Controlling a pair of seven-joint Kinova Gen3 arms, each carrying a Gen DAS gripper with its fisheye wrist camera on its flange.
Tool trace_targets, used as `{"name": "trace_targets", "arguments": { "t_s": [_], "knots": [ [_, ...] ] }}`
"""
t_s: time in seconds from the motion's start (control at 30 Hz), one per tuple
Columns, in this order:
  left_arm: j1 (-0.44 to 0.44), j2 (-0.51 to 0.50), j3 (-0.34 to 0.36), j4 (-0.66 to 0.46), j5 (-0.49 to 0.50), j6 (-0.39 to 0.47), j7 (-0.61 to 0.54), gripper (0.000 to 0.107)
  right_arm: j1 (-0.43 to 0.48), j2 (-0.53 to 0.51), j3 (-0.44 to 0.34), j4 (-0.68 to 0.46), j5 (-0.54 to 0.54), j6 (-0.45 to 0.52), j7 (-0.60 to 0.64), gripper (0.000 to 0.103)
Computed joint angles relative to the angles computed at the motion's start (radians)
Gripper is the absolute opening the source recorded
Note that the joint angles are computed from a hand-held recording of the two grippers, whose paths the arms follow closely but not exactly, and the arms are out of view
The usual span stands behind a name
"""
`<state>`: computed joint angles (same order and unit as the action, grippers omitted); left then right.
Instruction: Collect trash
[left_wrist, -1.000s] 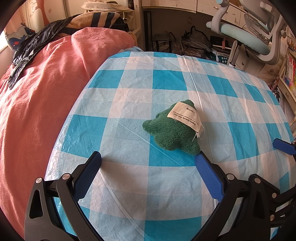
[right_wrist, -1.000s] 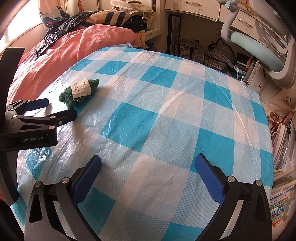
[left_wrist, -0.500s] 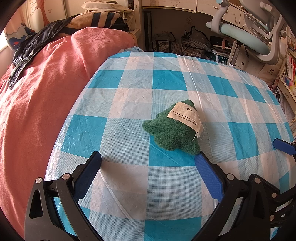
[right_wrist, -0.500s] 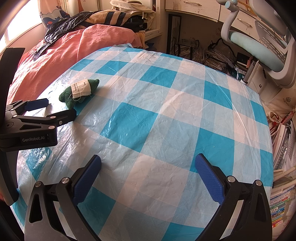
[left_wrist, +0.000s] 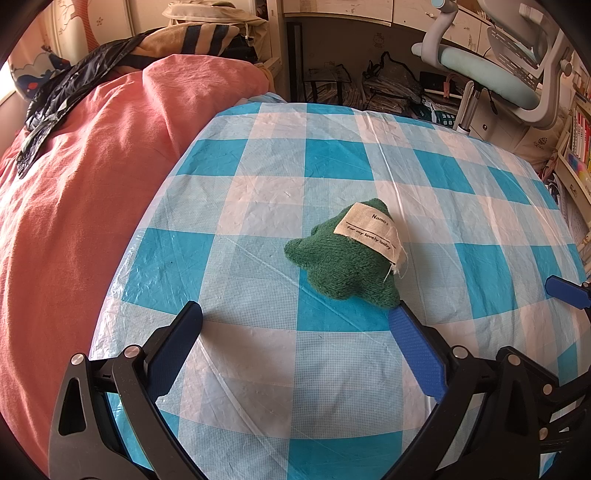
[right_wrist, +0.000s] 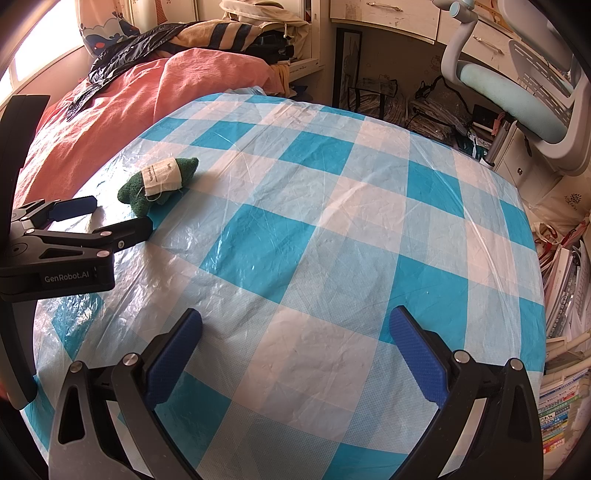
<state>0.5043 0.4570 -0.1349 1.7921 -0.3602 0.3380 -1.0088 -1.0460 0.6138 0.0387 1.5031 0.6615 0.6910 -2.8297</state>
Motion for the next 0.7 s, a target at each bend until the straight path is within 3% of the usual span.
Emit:
{"name": "trace_targets", "arguments": {
  "t_s": [0.7],
  "knots": [
    [-0.001,0.0,0.001,0.0,-0.002,0.0,0.002,0.097,0.001,0.0,-0.001,0.0,0.001,0.001,0.0,0.097]
  ]
}}
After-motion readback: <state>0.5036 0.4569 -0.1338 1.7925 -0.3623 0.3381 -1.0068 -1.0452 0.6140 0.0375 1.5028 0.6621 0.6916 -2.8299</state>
